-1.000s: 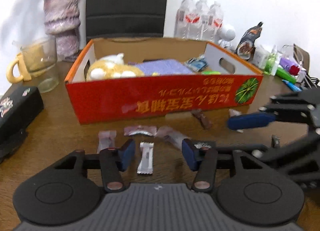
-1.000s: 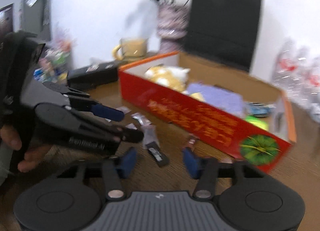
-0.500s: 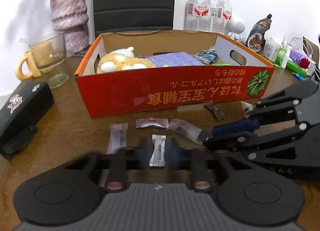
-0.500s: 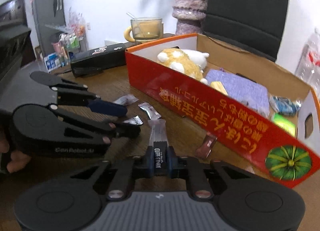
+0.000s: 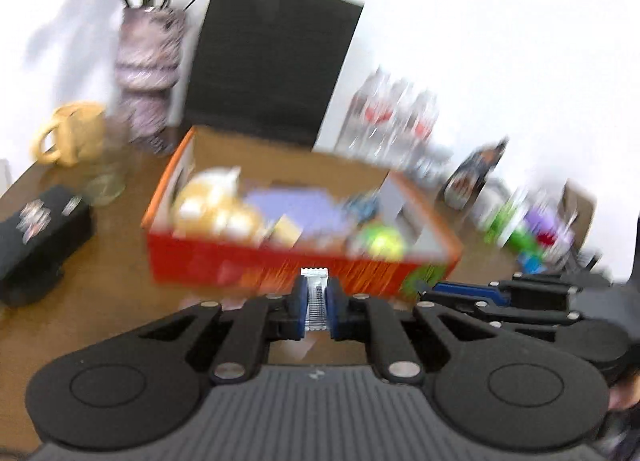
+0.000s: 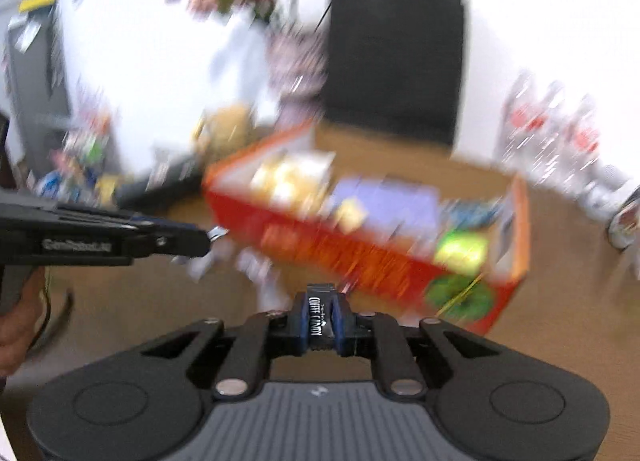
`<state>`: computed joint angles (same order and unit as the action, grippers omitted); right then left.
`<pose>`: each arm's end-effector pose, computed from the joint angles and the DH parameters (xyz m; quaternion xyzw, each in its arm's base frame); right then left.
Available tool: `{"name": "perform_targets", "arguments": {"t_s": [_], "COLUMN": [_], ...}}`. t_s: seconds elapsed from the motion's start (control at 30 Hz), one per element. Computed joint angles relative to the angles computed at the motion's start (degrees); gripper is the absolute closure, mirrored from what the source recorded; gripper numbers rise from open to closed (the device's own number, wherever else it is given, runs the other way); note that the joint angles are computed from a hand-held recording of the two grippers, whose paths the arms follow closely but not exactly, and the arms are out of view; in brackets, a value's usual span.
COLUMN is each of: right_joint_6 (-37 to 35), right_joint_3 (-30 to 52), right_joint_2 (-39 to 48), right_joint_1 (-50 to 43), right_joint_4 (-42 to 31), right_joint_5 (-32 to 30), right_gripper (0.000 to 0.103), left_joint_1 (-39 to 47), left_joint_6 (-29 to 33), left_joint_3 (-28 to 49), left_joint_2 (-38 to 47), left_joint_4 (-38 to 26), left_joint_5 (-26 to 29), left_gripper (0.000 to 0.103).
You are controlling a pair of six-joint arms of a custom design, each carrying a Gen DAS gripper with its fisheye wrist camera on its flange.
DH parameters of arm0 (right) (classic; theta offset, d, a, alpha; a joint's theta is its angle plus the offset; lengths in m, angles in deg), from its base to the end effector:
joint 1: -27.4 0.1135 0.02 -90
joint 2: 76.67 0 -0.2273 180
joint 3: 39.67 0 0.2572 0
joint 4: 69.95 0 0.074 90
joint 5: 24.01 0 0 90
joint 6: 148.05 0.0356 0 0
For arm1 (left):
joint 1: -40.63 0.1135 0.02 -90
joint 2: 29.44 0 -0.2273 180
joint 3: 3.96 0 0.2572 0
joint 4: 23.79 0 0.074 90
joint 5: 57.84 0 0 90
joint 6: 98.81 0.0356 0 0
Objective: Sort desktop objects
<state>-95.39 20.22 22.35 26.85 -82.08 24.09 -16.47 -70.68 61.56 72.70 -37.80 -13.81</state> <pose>0.3183 0.0207 0.0973 -0.3906 0.7986 0.2185 0.4025 0.2045 -0.2689 0.1060 -0.1675 0.8606 -0.0805 0.4742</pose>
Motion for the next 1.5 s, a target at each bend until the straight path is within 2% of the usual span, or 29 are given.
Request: {"name": "perform_targets", "arguments": {"t_s": [0.07, 0.13, 0.2, 0.27, 0.37, 0.4, 0.43, 0.47, 0.5, 0.53, 0.57, 0.63, 0.73, 0.83, 1.0, 1.1, 1.17, 1.23, 1.33, 1.5], "right_joint_6": [6.3, 11.9, 15.9, 18.3, 20.0, 20.7, 21.5, 22.4, 23.4, 24.3, 24.4, 23.6, 22.2, 21.0, 20.9, 20.1, 20.0, 18.8, 14.6, 11.2], "right_joint_3": [6.4, 15.0, 28.0, 39.7, 50.8, 54.1, 56.6, 58.9, 59.9, 60.1, 59.3, 56.3, 52.3, 45.3, 23.2, 6.8, -5.4, -14.9, -22.6, -28.4], "right_joint_2": [2.7, 7.7, 16.5, 24.6, 33.0, 35.5, 37.4, 38.9, 39.5, 39.3, 38.6, 36.3, 32.4, 27.0, 11.7, 0.4, -6.9, -10.5, -10.7, -4.9], "right_joint_1": [1.3, 3.1, 5.7, 7.3, 8.9, 9.4, 9.7, 9.8, 9.9, 9.9, 9.9, 9.9, 9.9, 9.2, 5.6, 2.2, -0.9, -4.5, -7.4, -6.2], "right_joint_4": [0.1, -2.0, -9.0, -16.4, -23.3, -25.4, -27.1, -28.8, -29.9, -30.7, -30.4, -28.5, -28.0, -25.6, -12.8, -2.9, 6.2, 13.7, 18.8, 28.0], "right_joint_5": [2.8, 6.9, 11.5, 12.9, 13.7, 14.0, 14.2, 14.5, 15.1, 15.8, 16.4, 17.5, 20.0, 21.6, 19.1, 15.8, 12.8, 8.5, 5.6, 7.9], "right_gripper": [0.091, 0.091, 0.091, 0.091, 0.090, 0.087, 0.086, 0.068, 0.042, 0.032, 0.024, 0.024, 0.023, 0.021, 0.016, 0.008, 0.002, 0.000, 0.000, 0.001], "left_joint_1": [5.5, 12.0, 17.4, 21.6, 24.0, 24.2, 24.1, 24.0, 23.9, 23.7, 23.6, 23.6, 22.7, 20.1, 10.3, 3.4, -1.7, -6.4, -11.8, -16.0], "left_joint_6": [5.5, 8.3, 9.4, 8.2, 9.8, 10.5, 10.2, 9.8, 9.5, 9.7, 10.0, 9.7, 8.1, 7.6, 4.1, -2.3, -10.0, -17.5, -24.1, -31.7], "left_joint_3": [2.9, 10.4, 19.4, 27.5, 32.0, 33.2, 33.6, 32.7, 31.7, 30.6, 30.2, 30.2, 30.8, 29.9, 27.3, 25.8, 24.2, 22.4, 19.9, 21.2], "left_joint_2": [-0.3, 4.7, 11.4, 17.5, 21.2, 21.9, 22.0, 21.3, 20.4, 19.5, 18.9, 17.9, 17.4, 16.6, 13.9, 12.7, 12.6, 13.5, 15.9, 22.3], "left_joint_4": [2.0, -0.6, -5.1, -9.2, -11.1, -12.1, -13.0, -12.9, -12.7, -12.6, -13.4, -15.6, -19.5, -21.8, -29.0, -34.5, -37.6, -38.8, -36.9, -39.1], "left_joint_5": [5.3, 12.0, 18.0, 22.9, 27.0, 26.7, 25.5, 24.4, 23.4, 22.4, 21.9, 21.7, 19.7, 14.9, 3.2, -2.6, -6.7, -9.6, -11.0, -11.0], "left_gripper": [0.092, 0.092, 0.092, 0.091, 0.090, 0.088, 0.070, 0.056, 0.041, 0.037, 0.037, 0.028, 0.020, 0.004, 0.000, 0.000, 0.000, 0.000, 0.000, 0.000]}}
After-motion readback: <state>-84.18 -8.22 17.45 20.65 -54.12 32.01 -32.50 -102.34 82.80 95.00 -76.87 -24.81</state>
